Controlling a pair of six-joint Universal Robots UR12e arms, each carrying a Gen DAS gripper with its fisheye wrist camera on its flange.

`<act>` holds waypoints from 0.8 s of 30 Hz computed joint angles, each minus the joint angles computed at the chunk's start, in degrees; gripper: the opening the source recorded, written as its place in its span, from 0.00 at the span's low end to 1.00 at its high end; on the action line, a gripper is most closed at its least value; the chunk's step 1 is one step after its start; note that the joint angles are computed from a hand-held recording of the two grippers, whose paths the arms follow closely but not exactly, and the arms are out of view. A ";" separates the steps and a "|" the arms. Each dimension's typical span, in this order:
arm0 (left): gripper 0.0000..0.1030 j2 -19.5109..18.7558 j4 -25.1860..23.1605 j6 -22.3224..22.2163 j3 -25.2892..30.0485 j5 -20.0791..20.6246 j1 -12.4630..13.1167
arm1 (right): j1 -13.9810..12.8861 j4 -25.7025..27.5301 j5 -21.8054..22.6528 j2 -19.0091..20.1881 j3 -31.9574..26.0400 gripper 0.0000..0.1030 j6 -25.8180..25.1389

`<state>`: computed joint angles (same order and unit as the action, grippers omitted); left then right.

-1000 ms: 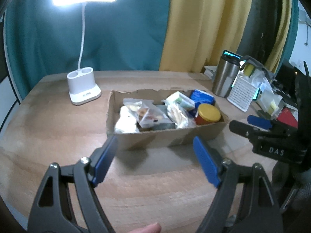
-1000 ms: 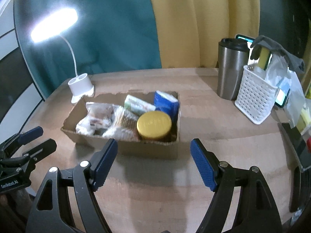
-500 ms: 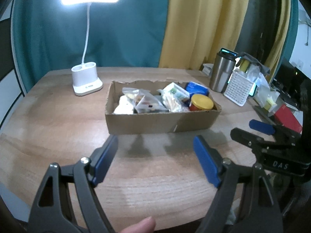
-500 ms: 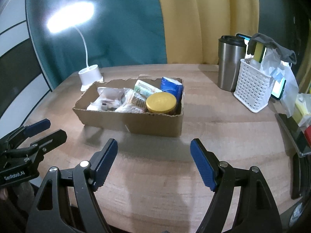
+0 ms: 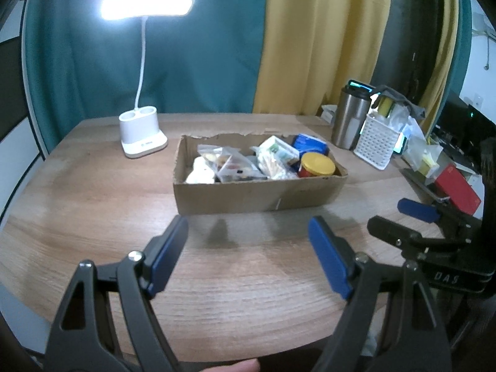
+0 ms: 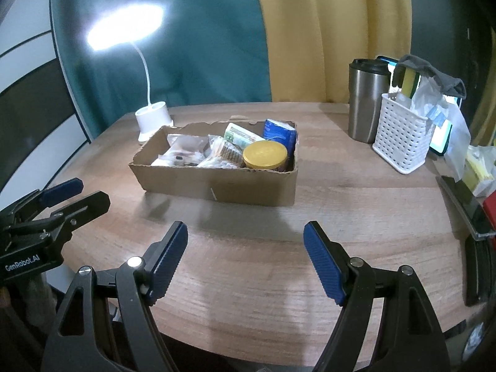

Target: Organize objects

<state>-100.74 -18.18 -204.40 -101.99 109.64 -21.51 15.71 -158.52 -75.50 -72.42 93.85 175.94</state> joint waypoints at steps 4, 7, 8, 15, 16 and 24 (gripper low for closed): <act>0.79 0.12 0.18 -0.09 -0.11 -0.20 0.06 | 0.03 -0.06 -0.06 -0.09 0.11 0.78 -0.19; 0.79 0.24 0.27 -0.23 -0.20 -0.18 0.14 | 0.04 -0.33 -0.18 0.03 0.03 0.78 0.12; 0.79 0.27 0.28 -0.22 -0.23 -0.21 0.17 | 0.04 -0.29 -0.24 0.09 -0.03 0.78 0.21; 0.79 0.36 0.23 -0.33 -0.32 -0.56 0.34 | 0.18 0.31 -0.40 0.30 -0.36 0.78 -0.15; 0.79 0.32 0.18 -0.38 -0.30 -0.57 0.37 | 0.23 0.38 -0.44 0.32 -0.42 0.78 -0.21; 0.79 0.42 0.15 -0.62 -0.49 -0.77 0.64 | 0.57 0.84 -0.66 0.73 -0.98 0.78 -0.13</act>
